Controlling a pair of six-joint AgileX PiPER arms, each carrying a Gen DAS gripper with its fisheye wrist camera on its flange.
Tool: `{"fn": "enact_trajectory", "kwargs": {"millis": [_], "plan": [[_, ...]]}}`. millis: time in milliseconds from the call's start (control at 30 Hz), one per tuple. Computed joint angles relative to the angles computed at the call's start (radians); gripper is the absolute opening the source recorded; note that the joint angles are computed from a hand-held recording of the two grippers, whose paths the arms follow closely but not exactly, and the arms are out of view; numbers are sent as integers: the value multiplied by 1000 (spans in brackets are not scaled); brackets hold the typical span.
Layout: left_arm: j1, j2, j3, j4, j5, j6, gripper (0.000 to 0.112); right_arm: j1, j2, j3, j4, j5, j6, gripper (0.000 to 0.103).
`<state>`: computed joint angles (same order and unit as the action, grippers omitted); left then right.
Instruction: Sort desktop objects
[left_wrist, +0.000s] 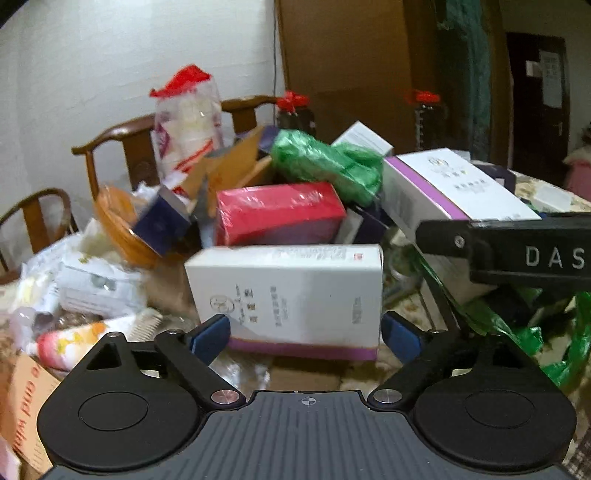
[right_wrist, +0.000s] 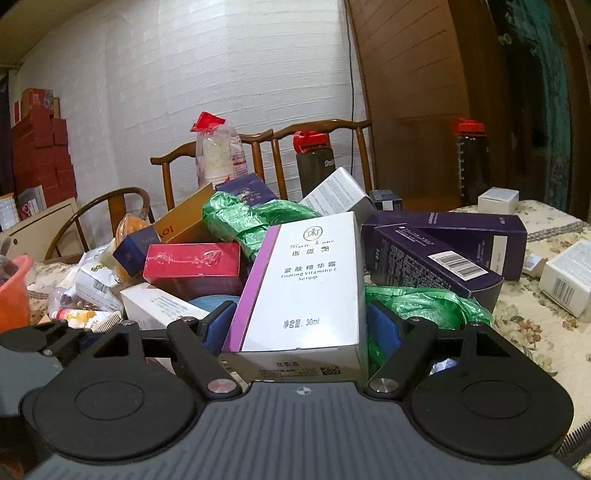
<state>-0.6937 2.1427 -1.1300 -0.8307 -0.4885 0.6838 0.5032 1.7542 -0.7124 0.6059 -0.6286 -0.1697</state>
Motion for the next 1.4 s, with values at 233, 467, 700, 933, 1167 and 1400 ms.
{"fn": "enact_trajectory", "kwargs": {"millis": [233,467,700,933,1167,1400], "plan": [[15,-22,34,93,-7,-101,62,40,5,11,61,-49,-69,78],[49,-72,112,307,1,-307,25,73,-24,45,83,-92,-70,78],[52,-113,169,98,-61,-213,50,137,-35,44,174,-130,-186,77],[-18,-126,179,-312,-261,35,71,127,-10,57,150,-143,-146,88],[-126,-138,199,-320,-398,38,100,118,13,30,217,-155,-210,97],[-103,-47,52,-436,-374,211,102,117,48,11,228,-153,-232,97]]}}
